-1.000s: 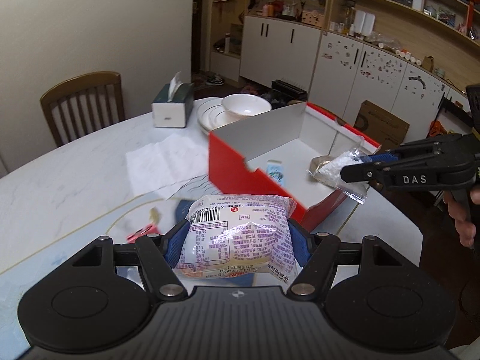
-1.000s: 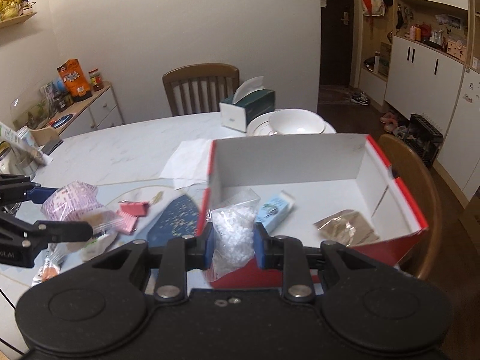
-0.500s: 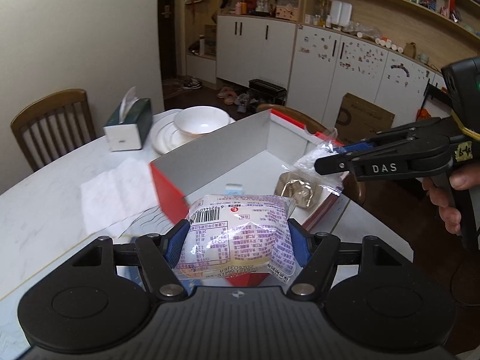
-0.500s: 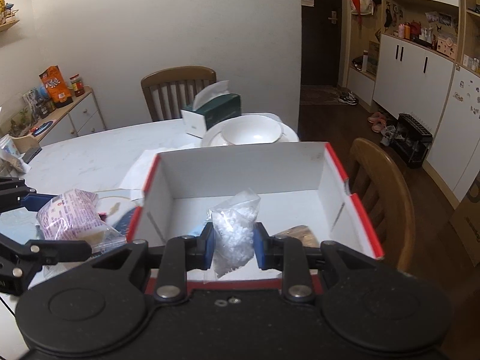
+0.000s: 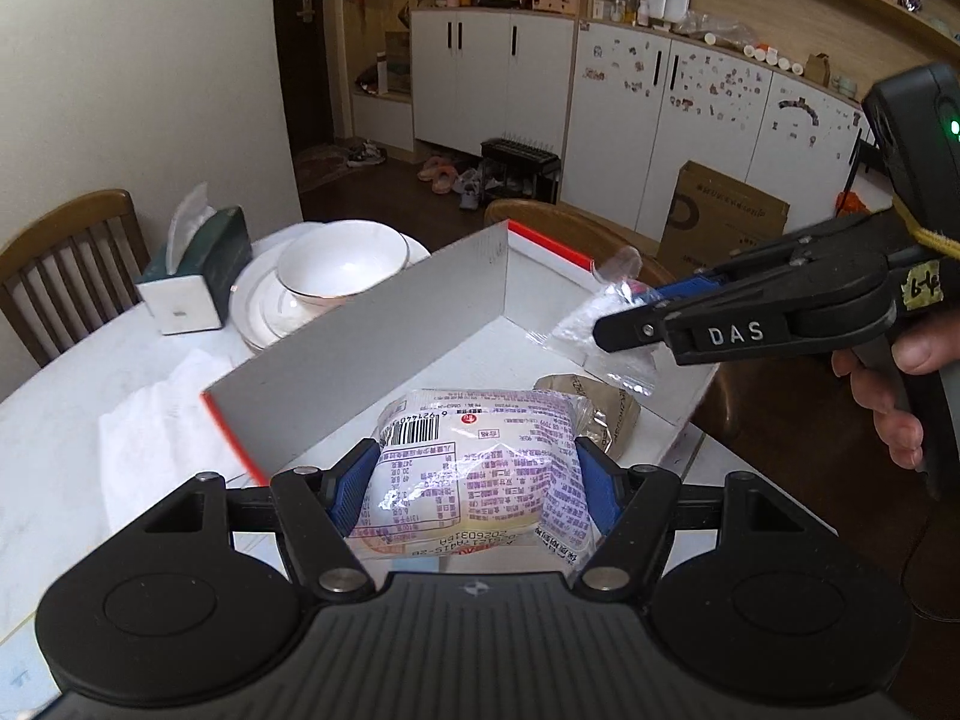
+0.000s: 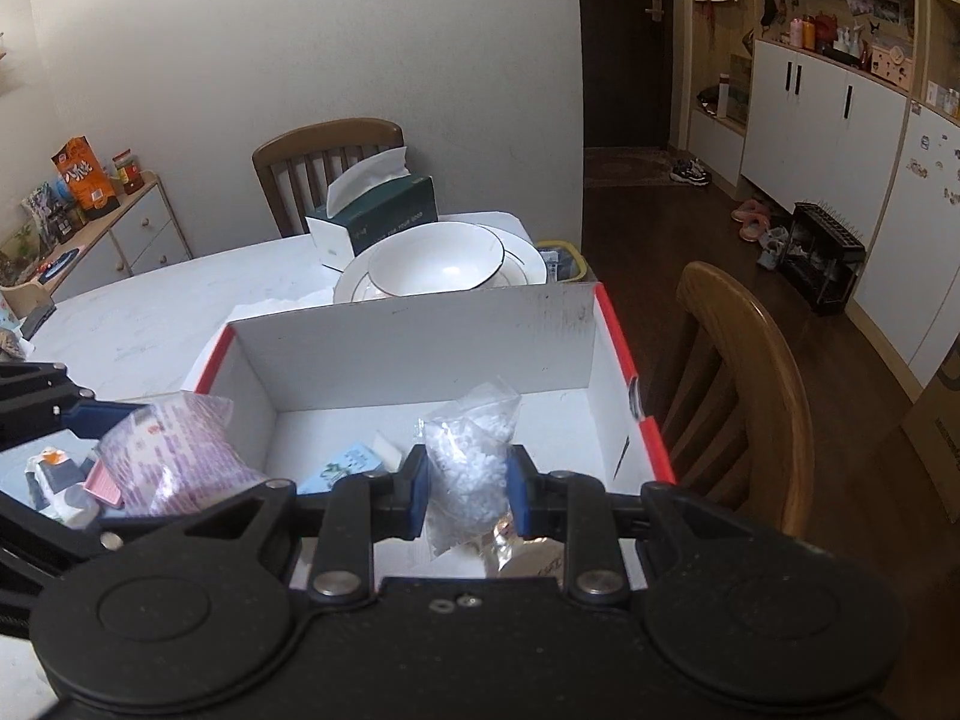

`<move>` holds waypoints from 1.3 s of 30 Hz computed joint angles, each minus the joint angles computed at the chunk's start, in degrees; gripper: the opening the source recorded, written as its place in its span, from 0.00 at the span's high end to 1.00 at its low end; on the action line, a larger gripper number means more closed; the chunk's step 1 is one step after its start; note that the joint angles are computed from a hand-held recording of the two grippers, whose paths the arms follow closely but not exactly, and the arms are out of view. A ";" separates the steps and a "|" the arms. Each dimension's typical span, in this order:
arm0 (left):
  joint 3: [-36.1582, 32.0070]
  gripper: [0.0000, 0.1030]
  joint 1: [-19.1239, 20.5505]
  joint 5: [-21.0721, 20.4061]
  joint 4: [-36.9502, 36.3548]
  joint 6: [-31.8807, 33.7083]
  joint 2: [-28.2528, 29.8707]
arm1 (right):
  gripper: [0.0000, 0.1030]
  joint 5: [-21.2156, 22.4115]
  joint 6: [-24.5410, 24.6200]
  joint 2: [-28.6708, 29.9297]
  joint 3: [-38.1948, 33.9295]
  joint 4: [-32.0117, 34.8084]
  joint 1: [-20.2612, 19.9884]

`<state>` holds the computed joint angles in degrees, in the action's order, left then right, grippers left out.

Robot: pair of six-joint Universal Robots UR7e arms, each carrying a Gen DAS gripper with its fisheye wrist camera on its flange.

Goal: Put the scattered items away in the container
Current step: 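Carry the bread bag and cotton-pad bag in both tools over the red box, then lower both tools into the box and open them, releasing both bags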

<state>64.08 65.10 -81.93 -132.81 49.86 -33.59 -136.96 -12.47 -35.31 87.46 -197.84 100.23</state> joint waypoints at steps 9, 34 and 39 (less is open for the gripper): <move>-3.64 0.34 -0.91 3.34 1.53 0.45 4.82 | 0.76 2.38 1.17 0.09 -3.38 6.48 -2.81; -14.42 0.34 -2.06 12.75 10.35 0.75 14.52 | 0.75 3.27 4.47 4.27 -15.59 27.79 -6.52; -15.49 0.33 -2.25 13.96 12.07 1.21 15.45 | 0.75 3.68 6.41 4.32 -16.54 31.62 -6.99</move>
